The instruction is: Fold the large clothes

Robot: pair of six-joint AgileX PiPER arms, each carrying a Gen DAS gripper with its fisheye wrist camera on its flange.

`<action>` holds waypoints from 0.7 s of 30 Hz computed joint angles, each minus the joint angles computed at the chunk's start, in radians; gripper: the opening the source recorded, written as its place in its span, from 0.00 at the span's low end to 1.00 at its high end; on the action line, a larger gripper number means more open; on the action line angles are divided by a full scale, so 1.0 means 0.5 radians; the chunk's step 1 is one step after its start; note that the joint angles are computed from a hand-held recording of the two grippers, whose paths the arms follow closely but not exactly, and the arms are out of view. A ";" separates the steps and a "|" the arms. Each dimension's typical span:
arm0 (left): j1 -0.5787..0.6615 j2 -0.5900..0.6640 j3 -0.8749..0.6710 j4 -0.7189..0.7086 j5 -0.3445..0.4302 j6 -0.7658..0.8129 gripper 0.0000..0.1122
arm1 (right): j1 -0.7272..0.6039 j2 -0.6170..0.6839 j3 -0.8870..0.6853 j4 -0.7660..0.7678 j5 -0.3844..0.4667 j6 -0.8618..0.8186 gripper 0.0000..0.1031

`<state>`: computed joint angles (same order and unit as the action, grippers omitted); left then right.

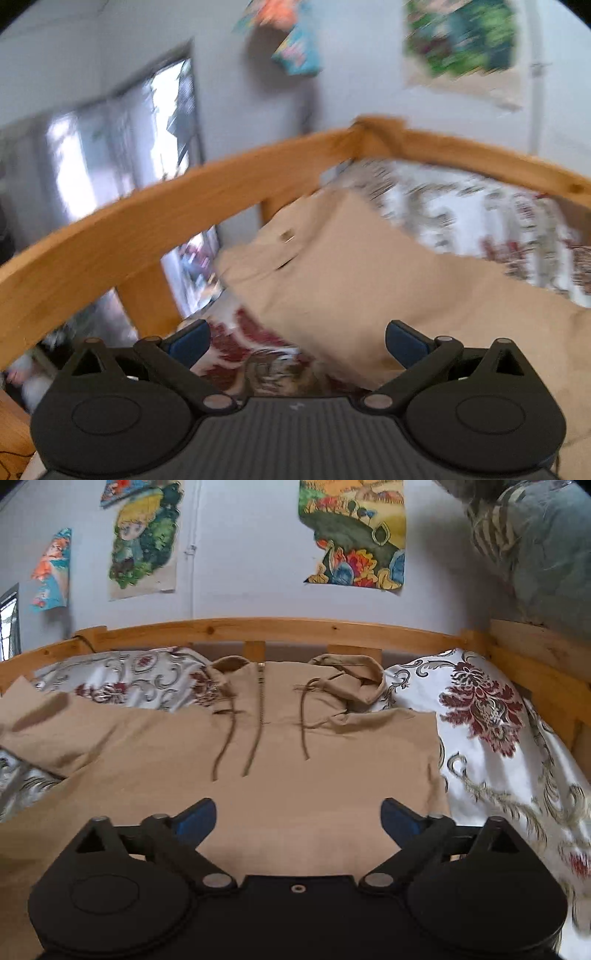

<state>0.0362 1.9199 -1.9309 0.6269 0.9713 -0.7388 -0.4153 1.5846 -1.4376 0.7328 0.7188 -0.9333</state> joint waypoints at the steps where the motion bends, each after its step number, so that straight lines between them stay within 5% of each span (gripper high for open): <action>1: 0.033 0.066 -0.108 -0.064 0.066 0.019 0.91 | -0.001 -0.094 0.110 -0.002 -0.030 0.029 0.96; 5: 0.120 0.344 -0.585 -0.299 0.354 0.065 0.81 | -0.061 -0.329 0.402 0.010 -0.027 0.176 0.98; 10: 0.031 0.440 -0.752 -0.235 0.477 0.089 0.15 | -0.076 -0.290 0.419 -0.138 0.042 0.433 0.93; 11: -0.010 0.428 -0.741 -0.172 0.473 0.079 0.09 | -0.069 -0.290 0.426 -0.166 0.017 0.458 0.93; 16: -0.273 0.274 -0.501 0.378 0.212 -0.146 0.01 | -0.124 -0.290 0.439 -0.081 0.033 0.407 0.92; 21: -0.592 0.088 -0.325 0.783 -0.239 -0.071 0.01 | -0.183 -0.299 0.432 0.030 0.066 0.305 0.92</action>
<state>-0.2597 1.9641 -2.0932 1.0185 0.8519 -0.7742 -0.5070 1.4350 -1.2214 0.7480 0.7521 -0.7807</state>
